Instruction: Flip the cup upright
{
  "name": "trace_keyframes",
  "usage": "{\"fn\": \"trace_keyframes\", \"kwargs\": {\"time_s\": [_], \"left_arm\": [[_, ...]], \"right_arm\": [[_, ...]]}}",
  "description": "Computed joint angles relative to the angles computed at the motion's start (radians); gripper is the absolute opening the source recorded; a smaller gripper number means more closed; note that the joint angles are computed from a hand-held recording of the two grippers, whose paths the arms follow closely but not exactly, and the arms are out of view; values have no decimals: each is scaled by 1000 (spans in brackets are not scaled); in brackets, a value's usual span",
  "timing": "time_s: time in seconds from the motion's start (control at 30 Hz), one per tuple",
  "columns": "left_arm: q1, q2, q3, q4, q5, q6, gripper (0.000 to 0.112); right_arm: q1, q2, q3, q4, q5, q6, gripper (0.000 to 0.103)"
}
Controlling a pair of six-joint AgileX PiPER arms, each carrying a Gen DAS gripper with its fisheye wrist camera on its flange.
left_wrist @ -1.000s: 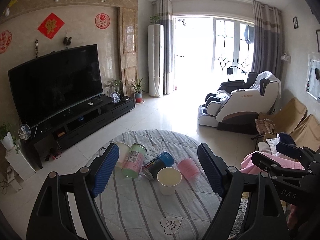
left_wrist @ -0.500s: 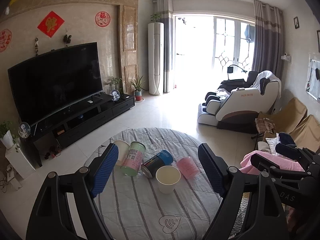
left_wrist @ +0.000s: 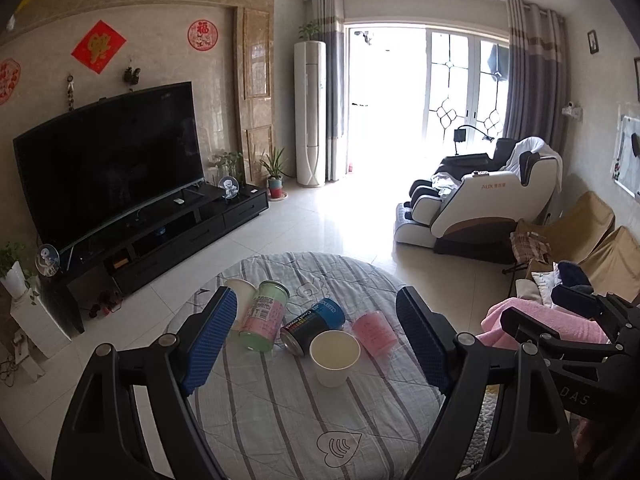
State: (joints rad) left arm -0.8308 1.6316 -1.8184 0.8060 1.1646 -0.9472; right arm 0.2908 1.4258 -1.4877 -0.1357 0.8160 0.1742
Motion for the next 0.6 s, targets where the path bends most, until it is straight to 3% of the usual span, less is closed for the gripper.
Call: {"fn": "trace_keyframes", "kwargs": {"time_s": [0.5,0.6], "left_arm": [[6,10,-18,-2,13,7,85],[11,10,-19,-4,11,10,90]], "right_arm": [[0,10,-8,-1,-1,-3,82],[1,11,-10,0,0,-3,82]]}}
